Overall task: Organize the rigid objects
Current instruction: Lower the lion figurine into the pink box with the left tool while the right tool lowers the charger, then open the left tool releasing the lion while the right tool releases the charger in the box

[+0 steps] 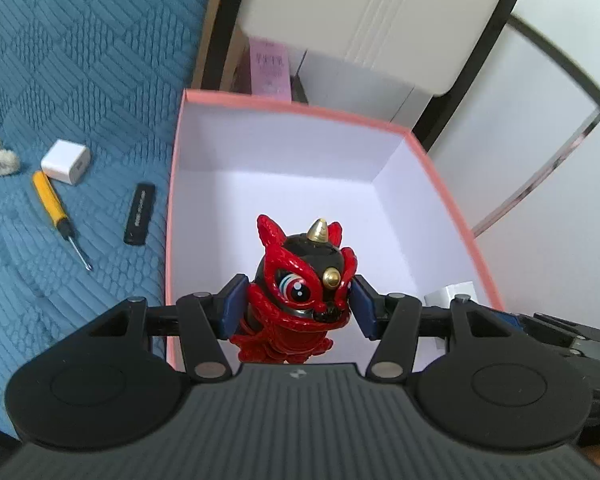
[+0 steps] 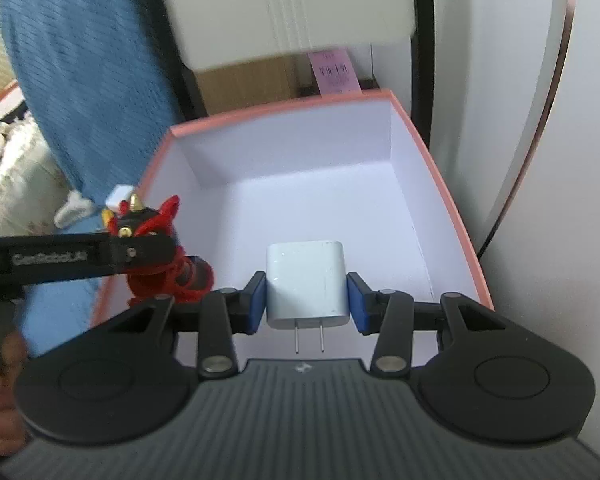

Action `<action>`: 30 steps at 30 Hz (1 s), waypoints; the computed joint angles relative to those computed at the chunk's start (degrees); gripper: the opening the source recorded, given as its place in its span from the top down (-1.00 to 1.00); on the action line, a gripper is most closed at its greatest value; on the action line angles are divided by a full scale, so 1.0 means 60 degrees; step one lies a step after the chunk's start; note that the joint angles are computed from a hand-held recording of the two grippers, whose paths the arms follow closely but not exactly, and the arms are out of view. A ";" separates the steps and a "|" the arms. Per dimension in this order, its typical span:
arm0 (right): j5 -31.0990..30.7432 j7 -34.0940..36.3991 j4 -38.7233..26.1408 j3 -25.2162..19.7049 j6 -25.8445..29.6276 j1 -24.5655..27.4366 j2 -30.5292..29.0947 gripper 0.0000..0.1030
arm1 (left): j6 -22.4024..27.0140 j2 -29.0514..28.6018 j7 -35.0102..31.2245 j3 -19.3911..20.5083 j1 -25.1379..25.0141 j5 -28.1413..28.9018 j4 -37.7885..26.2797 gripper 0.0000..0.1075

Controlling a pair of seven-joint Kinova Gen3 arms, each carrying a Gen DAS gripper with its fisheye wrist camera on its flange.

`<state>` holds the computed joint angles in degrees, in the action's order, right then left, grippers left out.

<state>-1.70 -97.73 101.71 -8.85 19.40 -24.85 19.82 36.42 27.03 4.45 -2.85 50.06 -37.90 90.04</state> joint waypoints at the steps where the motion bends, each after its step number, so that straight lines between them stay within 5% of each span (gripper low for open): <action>1: -0.0166 0.0247 -0.0071 -0.0216 0.0035 0.0287 0.0157 0.11 | -0.0007 0.0085 -0.0058 0.0058 -0.0082 0.0092 -0.0049 -0.14; 11: -0.0545 0.0663 -0.0858 -0.0261 0.0514 0.0658 0.1190 0.11 | -0.0057 0.0966 -0.1827 0.0359 -0.0873 0.1557 -0.0853 -0.14; 22: -0.0560 0.1088 -0.1164 -0.0194 0.0842 0.0619 0.1383 0.10 | -0.0233 0.1154 -0.2604 0.0106 -0.0888 0.2363 -0.0954 -0.14; 30: -0.0705 0.0977 -0.0994 -0.0188 0.0762 0.0579 0.0931 -0.06 | -0.0441 0.0594 -0.2215 -0.0336 -0.0438 0.2062 -0.0493 -0.16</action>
